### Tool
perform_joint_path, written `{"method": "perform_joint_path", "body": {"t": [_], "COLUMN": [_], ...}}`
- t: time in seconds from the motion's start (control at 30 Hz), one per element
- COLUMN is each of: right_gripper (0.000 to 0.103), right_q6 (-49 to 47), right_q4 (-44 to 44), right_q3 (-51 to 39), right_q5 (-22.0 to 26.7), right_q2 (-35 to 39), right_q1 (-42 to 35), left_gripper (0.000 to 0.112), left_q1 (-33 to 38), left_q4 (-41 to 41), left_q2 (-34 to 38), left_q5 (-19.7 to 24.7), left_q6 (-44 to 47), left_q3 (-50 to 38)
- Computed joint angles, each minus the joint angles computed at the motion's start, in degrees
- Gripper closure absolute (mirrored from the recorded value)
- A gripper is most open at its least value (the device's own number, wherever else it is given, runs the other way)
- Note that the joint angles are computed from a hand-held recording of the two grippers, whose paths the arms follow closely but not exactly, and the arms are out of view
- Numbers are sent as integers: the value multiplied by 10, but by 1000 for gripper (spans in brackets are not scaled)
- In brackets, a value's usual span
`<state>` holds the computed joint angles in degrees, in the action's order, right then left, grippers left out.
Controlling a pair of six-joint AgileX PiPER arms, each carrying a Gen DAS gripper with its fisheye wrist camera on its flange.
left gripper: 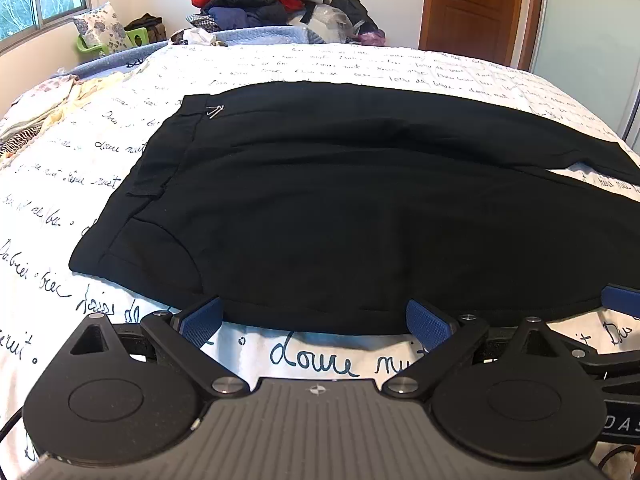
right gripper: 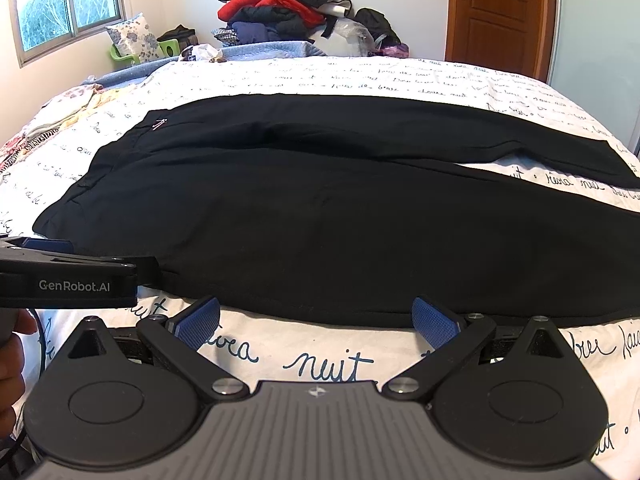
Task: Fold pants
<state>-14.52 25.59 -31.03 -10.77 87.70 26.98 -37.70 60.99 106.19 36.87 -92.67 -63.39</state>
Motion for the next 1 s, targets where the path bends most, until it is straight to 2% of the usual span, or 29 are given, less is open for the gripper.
{"method": "perform_joint_path", "body": {"t": [1.0], "right_gripper": [0], "right_q6": [30], "right_q4": [-42], "right_q3": [-5], "right_q5": [7], "right_q2": [2], "right_q1": [-5], "left_gripper": [14], "left_q1": [10], "left_q4": [9], "left_q2": [3], "left_q5": [-17], "left_q6": [6], "left_q3": [7]}}
